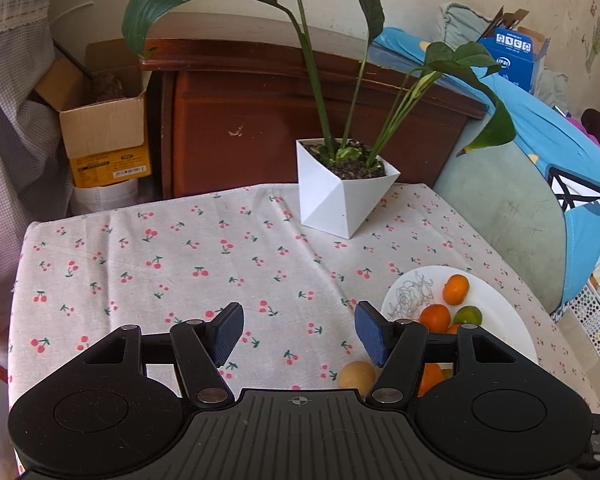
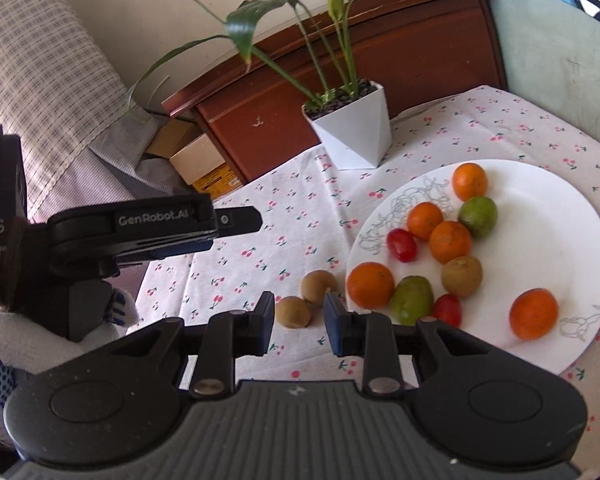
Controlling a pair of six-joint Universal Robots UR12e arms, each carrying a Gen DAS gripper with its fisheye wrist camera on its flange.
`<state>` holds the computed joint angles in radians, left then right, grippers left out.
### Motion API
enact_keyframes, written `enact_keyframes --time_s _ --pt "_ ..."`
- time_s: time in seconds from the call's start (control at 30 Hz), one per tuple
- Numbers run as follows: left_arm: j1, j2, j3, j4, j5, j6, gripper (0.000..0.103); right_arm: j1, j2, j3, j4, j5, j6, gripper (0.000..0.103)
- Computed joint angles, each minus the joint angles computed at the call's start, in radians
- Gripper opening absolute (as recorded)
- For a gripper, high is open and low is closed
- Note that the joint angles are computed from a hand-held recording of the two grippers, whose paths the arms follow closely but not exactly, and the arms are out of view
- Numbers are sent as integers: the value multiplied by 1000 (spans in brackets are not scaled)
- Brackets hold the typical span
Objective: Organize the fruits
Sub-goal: 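Withdraw both open grippers toward the two remaining kiwis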
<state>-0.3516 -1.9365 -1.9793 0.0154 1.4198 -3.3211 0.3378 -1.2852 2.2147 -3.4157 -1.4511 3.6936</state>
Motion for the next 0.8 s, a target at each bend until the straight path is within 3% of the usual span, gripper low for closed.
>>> enact_keyframes --time_s 0.47,0.8 --pt "23 5 -19 -16 23 -2 65 51 64 -67 85 -109 39 30" --pt "33 11 -29 -10 27 -3 66 63 82 -89 85 -139 33 34"
